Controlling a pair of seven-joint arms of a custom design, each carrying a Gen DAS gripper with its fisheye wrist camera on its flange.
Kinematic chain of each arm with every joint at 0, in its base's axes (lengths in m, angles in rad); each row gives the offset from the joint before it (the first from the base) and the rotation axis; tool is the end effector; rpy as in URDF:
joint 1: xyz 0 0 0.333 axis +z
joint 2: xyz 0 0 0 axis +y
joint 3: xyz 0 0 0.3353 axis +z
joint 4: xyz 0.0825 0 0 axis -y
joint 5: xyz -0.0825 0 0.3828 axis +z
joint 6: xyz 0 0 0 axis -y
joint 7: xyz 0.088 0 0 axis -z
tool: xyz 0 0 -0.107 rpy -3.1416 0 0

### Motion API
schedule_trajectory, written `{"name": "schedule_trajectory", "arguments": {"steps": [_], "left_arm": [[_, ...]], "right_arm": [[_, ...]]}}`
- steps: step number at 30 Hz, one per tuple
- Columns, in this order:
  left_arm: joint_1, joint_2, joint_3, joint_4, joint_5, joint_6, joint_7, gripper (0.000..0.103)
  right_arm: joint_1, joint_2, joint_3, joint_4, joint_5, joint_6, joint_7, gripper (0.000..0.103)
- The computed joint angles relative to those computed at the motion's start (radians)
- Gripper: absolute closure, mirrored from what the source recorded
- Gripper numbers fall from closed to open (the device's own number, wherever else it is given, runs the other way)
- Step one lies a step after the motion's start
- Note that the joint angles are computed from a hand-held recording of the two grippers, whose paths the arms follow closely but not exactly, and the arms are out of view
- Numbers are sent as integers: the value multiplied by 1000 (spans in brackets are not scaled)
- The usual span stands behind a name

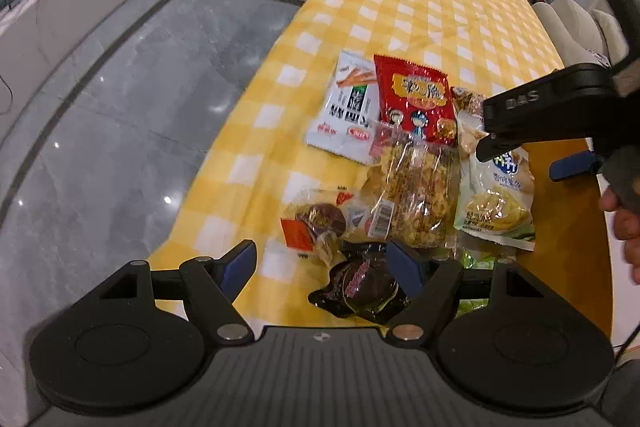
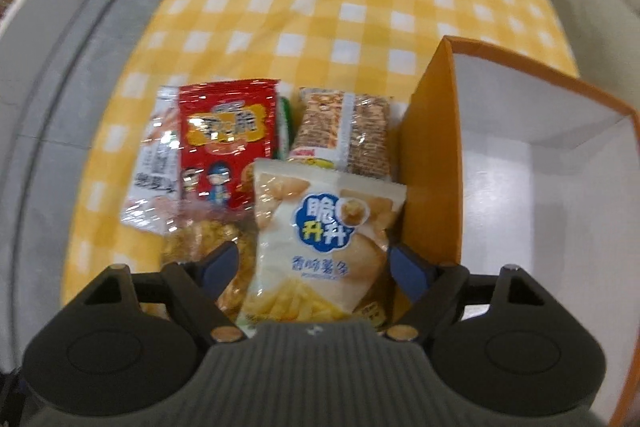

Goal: Organize snacks
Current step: 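Reach the right tool to the white potato-chip bag and grasp it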

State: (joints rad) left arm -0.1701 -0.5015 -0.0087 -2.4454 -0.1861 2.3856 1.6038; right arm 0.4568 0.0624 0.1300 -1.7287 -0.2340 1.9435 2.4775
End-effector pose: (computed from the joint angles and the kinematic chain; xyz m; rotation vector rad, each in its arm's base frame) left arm 0.4159 -0.0774 0.5450 -1.9404 2.1551 -0.6381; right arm 0.5081 0.3165 0.5689 -1.8253 2.3549 -0.3321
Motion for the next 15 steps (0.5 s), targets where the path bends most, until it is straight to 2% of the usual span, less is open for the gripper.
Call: {"name": "schedule_trajectory", "arguments": {"steps": [2, 4, 7, 8, 9, 10, 11, 14, 15], "left_arm": [[0, -2, 6, -3, -6, -10, 4, 16], [1, -8, 7, -10, -5, -10, 11, 16], [7, -9, 8, -11, -5, -19, 6, 16], [5, -9, 12, -11, -12, -20, 9, 16], [3, -10, 17, -11, -20, -20, 15, 16], [0, -11, 21, -12, -28, -20, 23, 16], [-2, -13, 23, -13, -34, -20, 29, 16], [-4, -21, 23, -21, -40, -19, 44, 16], [-7, -23, 25, -23, -45, -20, 51, 16]], "right_arm": [[24, 57, 8, 71, -69, -94, 51, 21], [40, 93, 4, 107, -61, -128, 48, 21], [90, 170, -4, 190, -139, -246, 16, 29], [104, 175, -10, 191, -159, -252, 21, 29], [112, 173, -16, 186, -167, -247, 31, 33], [110, 160, -20, 167, -154, -216, 36, 56], [96, 142, -24, 141, -105, -167, 49, 61], [105, 142, -21, 153, -122, -175, 42, 77], [109, 140, -19, 152, -132, -176, 23, 78]]}}
